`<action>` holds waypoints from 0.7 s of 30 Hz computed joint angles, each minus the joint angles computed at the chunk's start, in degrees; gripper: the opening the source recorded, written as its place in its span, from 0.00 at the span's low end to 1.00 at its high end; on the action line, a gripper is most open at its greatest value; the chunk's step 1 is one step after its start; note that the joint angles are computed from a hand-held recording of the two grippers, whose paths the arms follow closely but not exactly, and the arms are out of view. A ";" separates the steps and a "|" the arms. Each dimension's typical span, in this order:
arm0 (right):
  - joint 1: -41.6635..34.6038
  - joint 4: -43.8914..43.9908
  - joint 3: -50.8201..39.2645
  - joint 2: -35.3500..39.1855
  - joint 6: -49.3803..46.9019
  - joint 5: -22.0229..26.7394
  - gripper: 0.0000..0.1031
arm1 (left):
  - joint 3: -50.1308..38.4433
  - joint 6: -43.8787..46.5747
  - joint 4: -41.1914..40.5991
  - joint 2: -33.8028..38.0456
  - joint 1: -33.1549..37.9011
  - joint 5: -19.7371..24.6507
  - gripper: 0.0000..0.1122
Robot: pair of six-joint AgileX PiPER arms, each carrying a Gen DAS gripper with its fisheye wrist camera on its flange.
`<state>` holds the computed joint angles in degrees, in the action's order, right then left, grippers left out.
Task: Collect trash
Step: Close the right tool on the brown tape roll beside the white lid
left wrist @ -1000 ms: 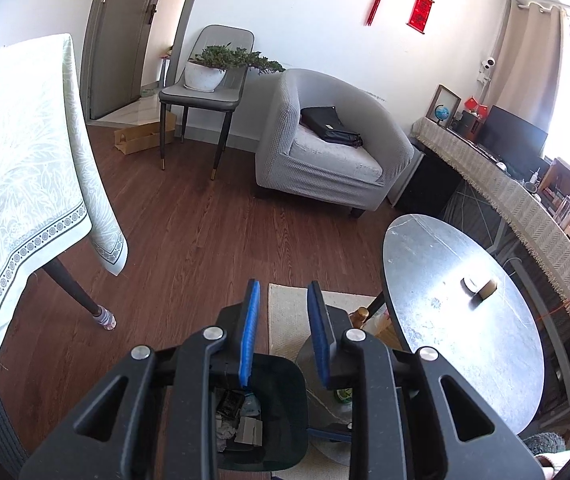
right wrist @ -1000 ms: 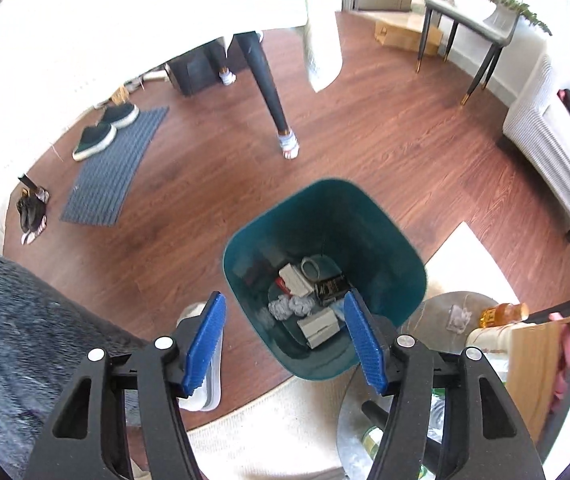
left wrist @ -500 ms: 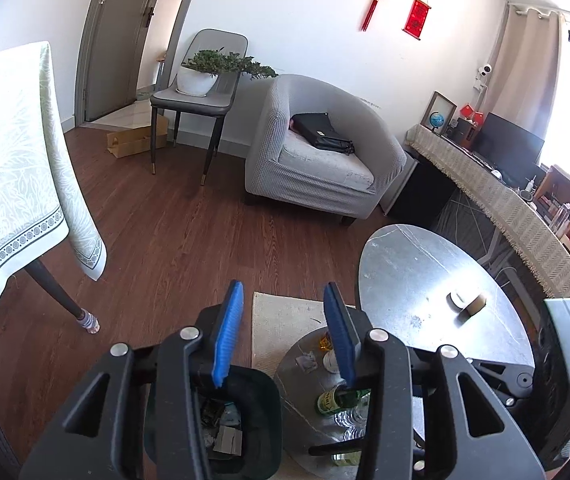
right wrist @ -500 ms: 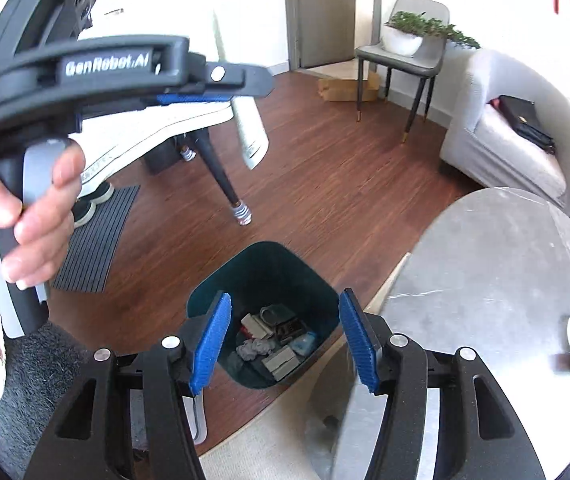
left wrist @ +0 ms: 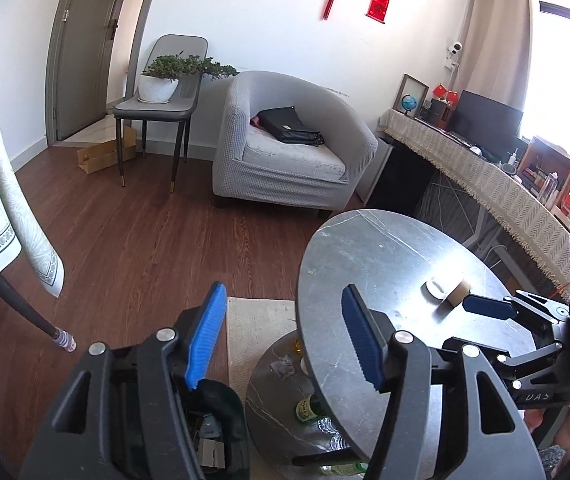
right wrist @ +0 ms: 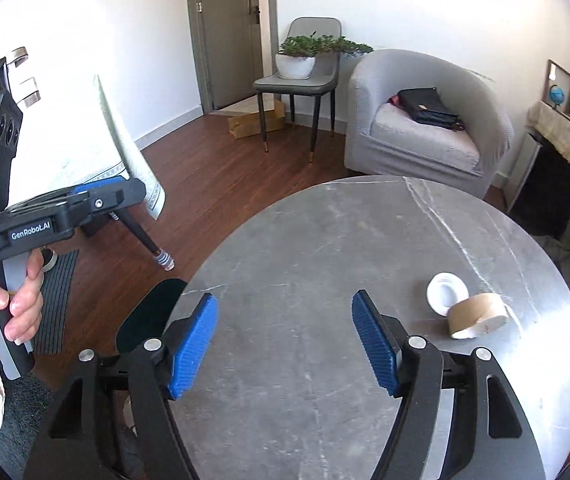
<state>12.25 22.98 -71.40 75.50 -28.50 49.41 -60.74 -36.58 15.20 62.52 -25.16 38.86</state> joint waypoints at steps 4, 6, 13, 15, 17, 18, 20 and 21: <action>-7.07 3.75 1.34 0.42 -5.34 -0.32 0.77 | -2.10 -5.11 4.31 3.52 -4.81 -0.79 0.64; -9.56 4.13 1.41 1.16 -6.40 -0.58 0.78 | -3.44 -6.62 5.83 5.69 -6.72 -0.82 0.64; -17.40 6.13 1.87 2.61 -12.05 -1.93 0.79 | -7.23 -8.81 4.88 11.79 -8.80 -3.33 0.66; -19.32 7.67 1.16 4.12 -13.72 -1.56 0.79 | -8.46 -9.51 4.99 13.41 -9.34 -3.47 0.66; -20.25 7.60 0.28 5.83 -14.04 -1.21 0.79 | -9.46 -9.94 5.21 14.85 -9.69 -3.77 0.66; -20.93 8.68 -0.19 6.72 -15.39 -0.47 0.79 | -9.67 -9.77 4.80 15.30 -9.59 -4.06 0.66; -21.59 9.61 -1.23 8.32 -16.63 0.46 0.79 | -10.18 -9.37 3.60 16.34 -9.32 -4.58 0.66; -21.53 8.92 -2.43 9.45 -16.12 1.43 0.79 | -10.07 -8.69 2.49 16.53 -8.87 -4.98 0.66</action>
